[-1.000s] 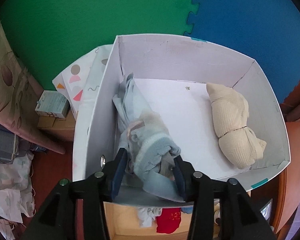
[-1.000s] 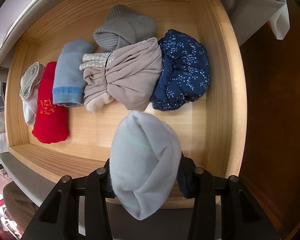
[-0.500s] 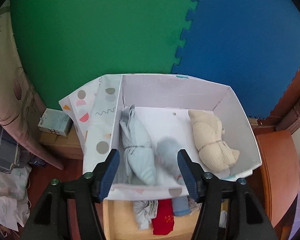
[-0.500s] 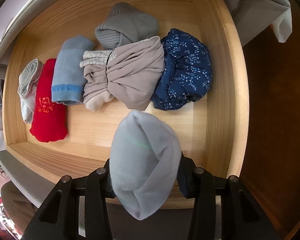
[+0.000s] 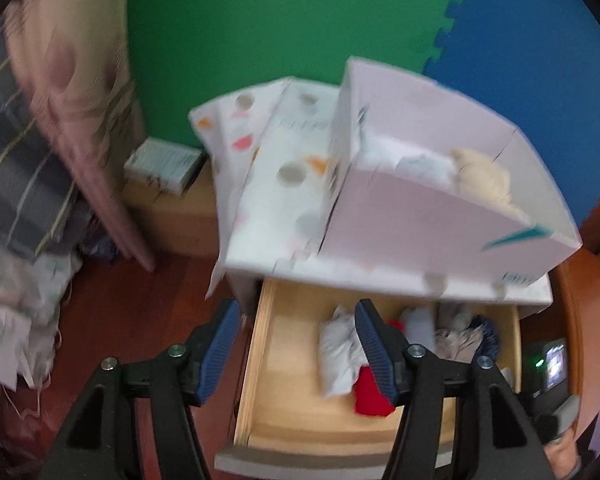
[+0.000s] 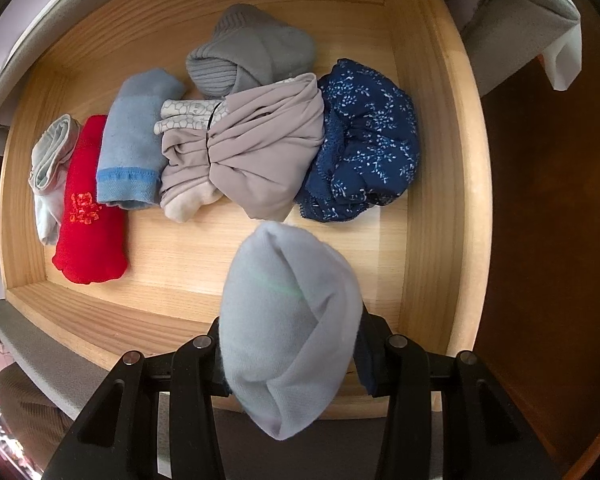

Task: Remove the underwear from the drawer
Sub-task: 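Return the open left tool over the drawer, then carry the white sock with the right tool and release it into the white box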

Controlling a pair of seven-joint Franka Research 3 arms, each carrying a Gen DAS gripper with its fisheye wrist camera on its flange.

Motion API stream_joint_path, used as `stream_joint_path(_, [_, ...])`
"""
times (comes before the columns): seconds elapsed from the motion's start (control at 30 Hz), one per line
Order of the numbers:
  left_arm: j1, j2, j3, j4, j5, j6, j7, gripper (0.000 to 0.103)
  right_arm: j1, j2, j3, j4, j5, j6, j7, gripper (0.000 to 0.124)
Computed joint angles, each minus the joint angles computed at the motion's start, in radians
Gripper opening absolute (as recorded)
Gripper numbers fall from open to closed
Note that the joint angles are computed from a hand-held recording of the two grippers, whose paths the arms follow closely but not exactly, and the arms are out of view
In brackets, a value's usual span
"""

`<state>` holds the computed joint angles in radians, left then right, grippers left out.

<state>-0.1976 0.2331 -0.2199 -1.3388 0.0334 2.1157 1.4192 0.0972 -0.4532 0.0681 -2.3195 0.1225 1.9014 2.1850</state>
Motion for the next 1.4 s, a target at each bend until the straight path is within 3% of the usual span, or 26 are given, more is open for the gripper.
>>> stream_joint_path(0.13, [0.008,-0.08,0.005,-0.186,-0.001,0.077,-0.028,0.062,0.0,-0.007,0.008,-0.002,-0.016,0.004,0.007,0.041])
stream_joint_path(0.3, [-0.007,-0.113,-0.007,-0.294,0.014,0.097,-0.009,0.062,0.0,-0.006,0.012,0.009,-0.026,0.001,0.019,0.041])
stream_joint_path(0.43, [-0.031,-0.14,-0.01,-0.372,0.105,0.149,-0.009,0.062,0.002,-0.021,0.018,0.007,-0.035,0.007,0.036,0.041])
stream_joint_path(0.6, [-0.034,-0.182,-0.007,-0.437,0.118,0.232,-0.018,0.062,-0.003,-0.053,0.017,0.004,-0.046,0.023,0.042,0.041])
stream_joint_path(0.8, [-0.03,-0.157,-0.004,-0.405,0.091,0.202,-0.028,0.062,-0.016,-0.089,0.01,0.034,-0.044,0.002,0.033,0.041])
stream_joint_path(1.2, [-0.015,-0.16,0.0,-0.414,0.043,0.207,-0.029,0.062,-0.056,-0.085,0.013,0.308,-0.126,-0.151,-0.035,0.041])
stream_joint_path(1.4, [-0.014,-0.165,-0.001,-0.421,0.041,0.219,-0.025,0.062,-0.073,0.017,0.021,0.545,-0.197,-0.186,-0.07,0.041])
